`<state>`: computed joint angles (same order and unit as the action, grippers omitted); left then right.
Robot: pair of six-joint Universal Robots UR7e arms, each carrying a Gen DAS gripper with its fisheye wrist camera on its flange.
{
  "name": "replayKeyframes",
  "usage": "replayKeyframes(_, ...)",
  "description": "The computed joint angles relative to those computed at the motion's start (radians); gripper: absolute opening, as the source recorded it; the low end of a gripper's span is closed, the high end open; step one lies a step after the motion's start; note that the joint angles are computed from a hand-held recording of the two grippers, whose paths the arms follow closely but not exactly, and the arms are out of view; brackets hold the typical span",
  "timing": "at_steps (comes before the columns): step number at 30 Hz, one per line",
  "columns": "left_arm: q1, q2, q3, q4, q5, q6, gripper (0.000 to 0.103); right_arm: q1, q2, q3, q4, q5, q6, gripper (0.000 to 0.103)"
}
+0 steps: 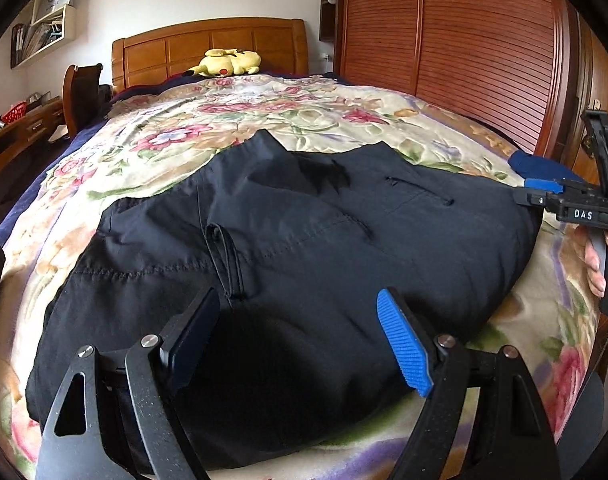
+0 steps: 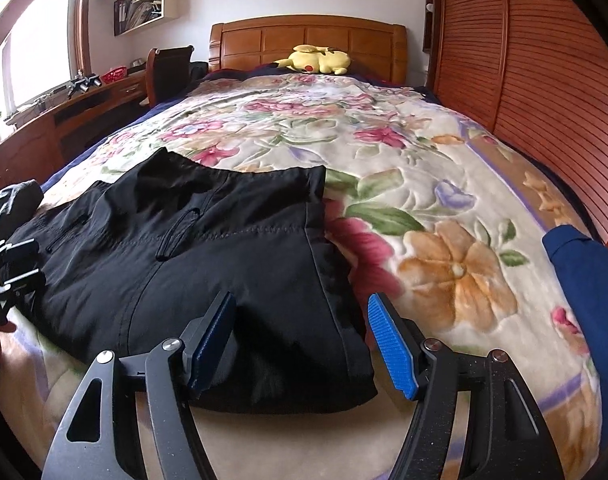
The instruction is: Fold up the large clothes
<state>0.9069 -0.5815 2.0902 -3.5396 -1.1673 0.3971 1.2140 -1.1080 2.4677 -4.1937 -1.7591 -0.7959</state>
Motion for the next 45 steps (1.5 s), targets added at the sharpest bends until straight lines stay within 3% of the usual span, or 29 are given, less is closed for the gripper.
replayKeyframes(11,0.004,0.024,-0.025,0.057,0.030,0.001,0.082,-0.035,-0.006,-0.035,0.133,-0.039,0.037,0.079)
replayKeyframes(19,0.004,0.026,-0.024,0.059,0.038,0.005,0.082,-0.018,-0.007,-0.060,0.217,-0.084,0.049,0.079)
replayKeyframes(36,0.008,0.027,-0.026,0.064,0.040,0.008,0.082,-0.086,-0.055,-0.040,0.329,0.033,0.089,0.079)
replayKeyframes(45,0.007,0.022,-0.021,0.055,0.031,0.006,0.082,-0.083,-0.046,-0.046,0.343,0.046,0.066,0.064)
